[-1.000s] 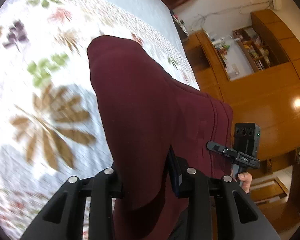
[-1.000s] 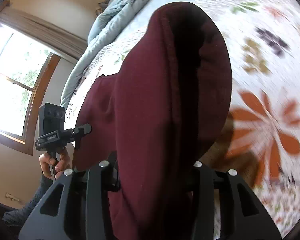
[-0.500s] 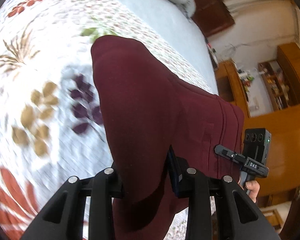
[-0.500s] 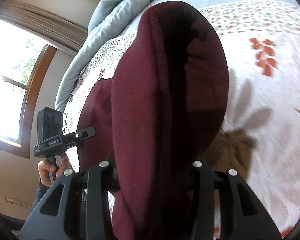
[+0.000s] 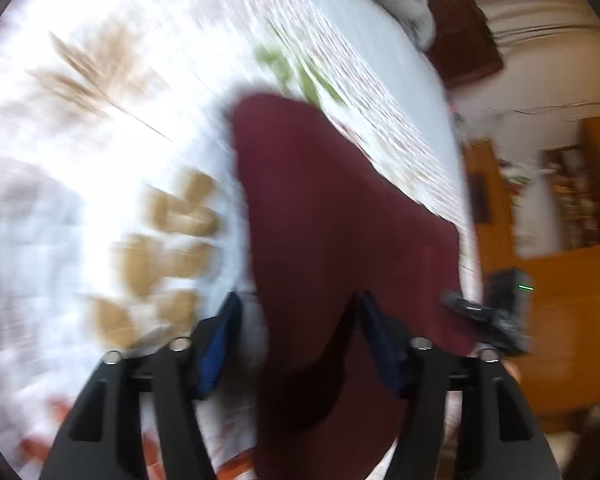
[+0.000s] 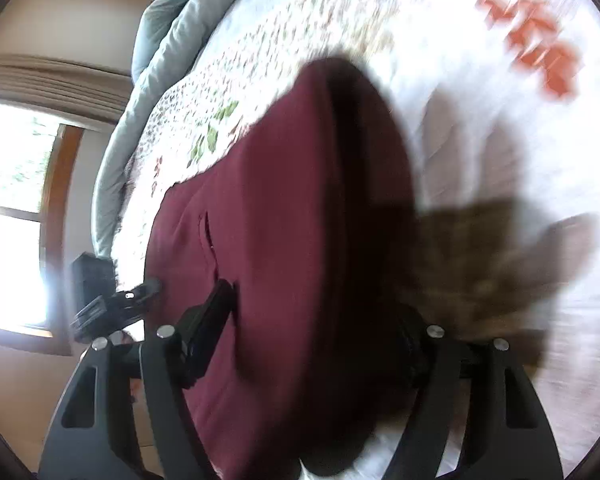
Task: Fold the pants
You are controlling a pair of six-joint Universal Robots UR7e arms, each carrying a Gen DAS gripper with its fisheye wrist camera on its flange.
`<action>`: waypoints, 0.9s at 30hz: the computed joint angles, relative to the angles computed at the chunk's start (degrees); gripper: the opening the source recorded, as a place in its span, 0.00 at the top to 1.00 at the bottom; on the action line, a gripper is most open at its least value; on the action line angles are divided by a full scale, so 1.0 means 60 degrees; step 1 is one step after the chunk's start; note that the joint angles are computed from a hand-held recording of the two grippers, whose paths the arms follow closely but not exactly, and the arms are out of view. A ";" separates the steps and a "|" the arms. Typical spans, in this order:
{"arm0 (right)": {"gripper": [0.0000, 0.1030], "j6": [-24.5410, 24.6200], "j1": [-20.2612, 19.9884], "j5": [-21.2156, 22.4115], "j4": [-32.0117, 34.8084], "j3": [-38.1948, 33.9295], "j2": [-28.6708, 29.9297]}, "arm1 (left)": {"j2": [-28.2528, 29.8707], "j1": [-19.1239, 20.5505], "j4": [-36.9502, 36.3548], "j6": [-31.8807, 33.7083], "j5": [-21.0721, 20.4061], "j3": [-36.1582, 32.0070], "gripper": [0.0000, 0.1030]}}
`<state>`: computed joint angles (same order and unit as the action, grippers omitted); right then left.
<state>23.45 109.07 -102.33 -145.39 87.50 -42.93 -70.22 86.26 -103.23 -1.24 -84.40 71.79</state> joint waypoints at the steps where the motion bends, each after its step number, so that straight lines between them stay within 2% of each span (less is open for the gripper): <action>1: 0.33 0.0195 0.0147 -0.0456 -0.0130 -0.0081 -0.0120 | -0.0502 -0.0216 -0.0781 0.0098 0.0831 0.0598 0.37; 2: 0.35 0.0334 0.0269 -0.0821 -0.0228 -0.0060 -0.0228 | -0.0960 -0.0429 -0.1554 0.0300 0.1262 0.1189 0.37; 3: 0.40 0.0245 0.0497 -0.1148 -0.0556 -0.0254 -0.0223 | -0.1298 -0.0561 -0.2052 0.0554 0.1294 0.1605 0.37; 4: 0.43 -0.0004 0.0596 -0.1076 -0.0807 -0.0384 -0.0246 | -0.1725 -0.0683 -0.2531 0.0955 0.0925 0.2108 0.37; 7: 0.49 -0.0356 0.0721 -0.0136 -0.0614 -0.1375 0.0285 | -0.2498 -0.0815 -0.3330 0.1679 -0.0476 0.3202 0.37; 9: 0.49 -0.0323 0.0691 0.0338 -0.0110 -0.2134 0.0861 | -0.2631 -0.0761 -0.3238 0.1874 -0.1275 0.3586 0.37; 11: 0.51 0.0075 0.0469 0.0891 0.0320 -0.2741 0.1464 | -0.2575 -0.0969 -0.3216 0.1683 -0.1411 0.3881 0.37; 12: 0.56 0.0309 0.0398 0.1001 0.0543 -0.3020 0.1719 | -0.2531 -0.0930 -0.3081 0.1685 -0.1452 0.3994 0.38; 15: 1.00 0.0757 0.0075 0.0439 0.0959 -0.3178 0.2095 | -0.2458 -0.0823 -0.3258 0.1738 -0.1297 0.4355 0.37; 18: 1.00 0.1133 -0.0452 0.1359 -0.0081 -0.1971 0.1469 | -0.2266 -0.0415 -0.3022 0.2104 -0.1787 0.4142 0.39; 20: 1.00 0.0804 -0.0239 0.1048 -0.0162 -0.1663 0.1126 | -0.2232 -0.0365 -0.2899 0.2218 -0.1830 0.4035 0.35; 21: 0.92 0.0665 -0.0138 0.1106 -0.0409 -0.1391 0.0918 | -0.2186 -0.0327 -0.2821 0.2210 -0.1975 0.3956 0.32; 22: 0.90 0.0501 -0.0061 0.1229 -0.0673 -0.1078 0.0694 | -0.2140 -0.0251 -0.2749 0.2189 -0.2171 0.3876 0.32; 25: 0.90 -0.0025 0.0235 0.1843 -0.1529 0.0036 0.0069 | -0.1939 -0.0013 -0.2655 0.2192 -0.2533 0.3638 0.32; 27: 0.90 0.0069 0.0364 0.1815 -0.1932 0.0461 0.0032 | -0.1869 0.0084 -0.2568 0.2188 -0.2641 0.3500 0.32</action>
<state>23.86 111.25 -91.44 -156.98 90.27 -42.73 -81.43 86.76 -118.64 11.89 -100.25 92.79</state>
